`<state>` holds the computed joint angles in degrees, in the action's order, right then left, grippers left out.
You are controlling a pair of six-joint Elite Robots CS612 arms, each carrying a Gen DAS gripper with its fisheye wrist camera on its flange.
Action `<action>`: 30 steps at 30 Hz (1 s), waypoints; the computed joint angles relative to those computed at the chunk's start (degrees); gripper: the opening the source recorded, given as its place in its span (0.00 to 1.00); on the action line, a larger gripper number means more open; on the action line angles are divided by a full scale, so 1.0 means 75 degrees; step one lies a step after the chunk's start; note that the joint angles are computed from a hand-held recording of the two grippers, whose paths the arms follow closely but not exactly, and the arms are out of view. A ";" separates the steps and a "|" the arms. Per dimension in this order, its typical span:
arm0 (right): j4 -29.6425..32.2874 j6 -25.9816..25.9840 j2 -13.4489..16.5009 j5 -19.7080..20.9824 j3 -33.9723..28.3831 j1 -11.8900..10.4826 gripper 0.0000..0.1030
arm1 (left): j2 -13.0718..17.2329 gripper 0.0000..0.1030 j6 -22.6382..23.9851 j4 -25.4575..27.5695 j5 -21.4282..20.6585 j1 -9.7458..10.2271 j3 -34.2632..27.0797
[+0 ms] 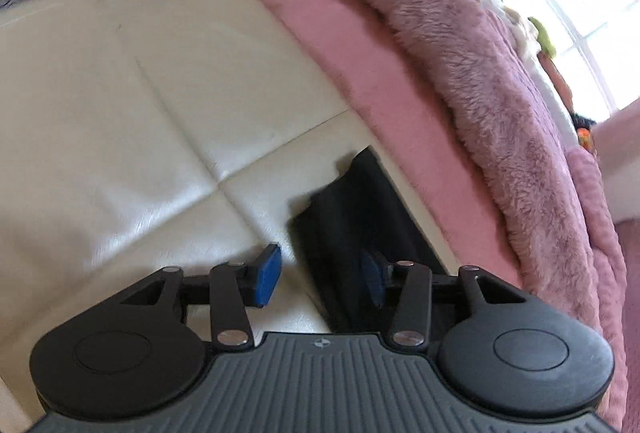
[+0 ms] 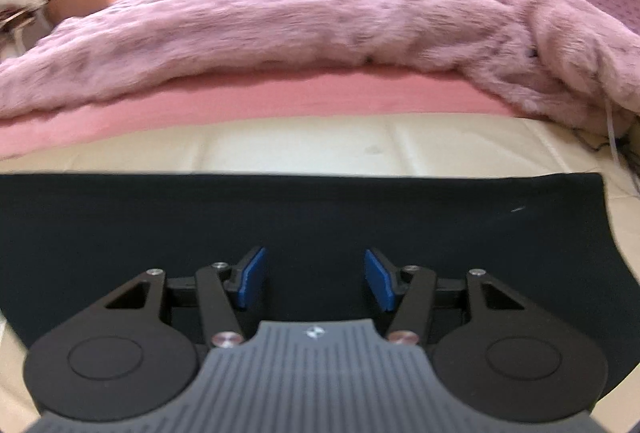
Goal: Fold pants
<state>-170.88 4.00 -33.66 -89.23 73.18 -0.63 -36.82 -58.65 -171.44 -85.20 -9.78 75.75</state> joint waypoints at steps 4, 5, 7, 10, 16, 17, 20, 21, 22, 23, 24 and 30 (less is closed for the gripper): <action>0.0006 -0.0178 -0.0086 0.0101 0.0201 0.0097 0.50 | 0.0159 0.51 -0.0667 -0.0564 0.0296 -0.0075 -0.0058; -0.0034 -0.0129 -0.0109 0.0155 0.0254 0.0098 0.50 | 0.0179 0.43 -0.0565 -0.0413 0.0480 -0.0112 -0.0137; -0.0058 -0.0101 -0.0147 0.0178 0.0332 0.0107 0.50 | 0.0147 0.05 -0.0385 0.0326 0.1035 -0.0214 -0.0281; 0.0047 -0.0228 -0.0180 -0.0085 0.0366 0.0143 0.50 | 0.0071 0.02 -0.0353 0.0631 0.1315 -0.0250 -0.0239; 0.0809 -0.0466 -0.0356 0.0077 0.0551 0.0125 0.48 | -0.0373 0.02 -0.1023 0.0235 0.1687 -0.0206 0.0629; 0.0745 -0.0419 -0.0391 0.0205 0.0652 0.0105 0.48 | -0.0486 0.02 -0.1159 0.0121 0.1787 -0.0198 0.0831; 0.0672 -0.0682 -0.0510 0.0513 0.0870 0.0126 0.48 | -0.0804 0.02 -0.1143 -0.0250 0.2187 -0.0243 0.1331; 0.0701 -0.0768 -0.0537 0.0580 0.0899 0.0145 0.48 | -0.0866 0.02 -0.0978 -0.0383 0.2278 -0.0269 0.1404; 0.0723 -0.0836 -0.0560 0.0626 0.0919 0.0166 0.48 | -0.0945 0.02 -0.0765 -0.0574 0.2358 -0.0312 0.1505; 0.0726 -0.0859 -0.0567 0.0648 0.0923 0.0174 0.48 | -0.1010 0.02 -0.0523 -0.0845 0.2427 -0.0370 0.1587; 0.0705 -0.0827 -0.0571 0.0694 0.0924 0.0183 0.48 | -0.1044 0.02 -0.0291 -0.1078 0.2467 -0.0426 0.1619; 0.0192 -0.0414 -0.0681 0.1138 0.1083 0.0200 0.44 | -0.1111 0.02 0.1844 -0.2419 0.2633 -0.0997 0.1436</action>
<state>-169.43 0.90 -38.76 -80.69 81.30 0.87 -45.15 -44.82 -189.58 -65.45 -17.26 86.52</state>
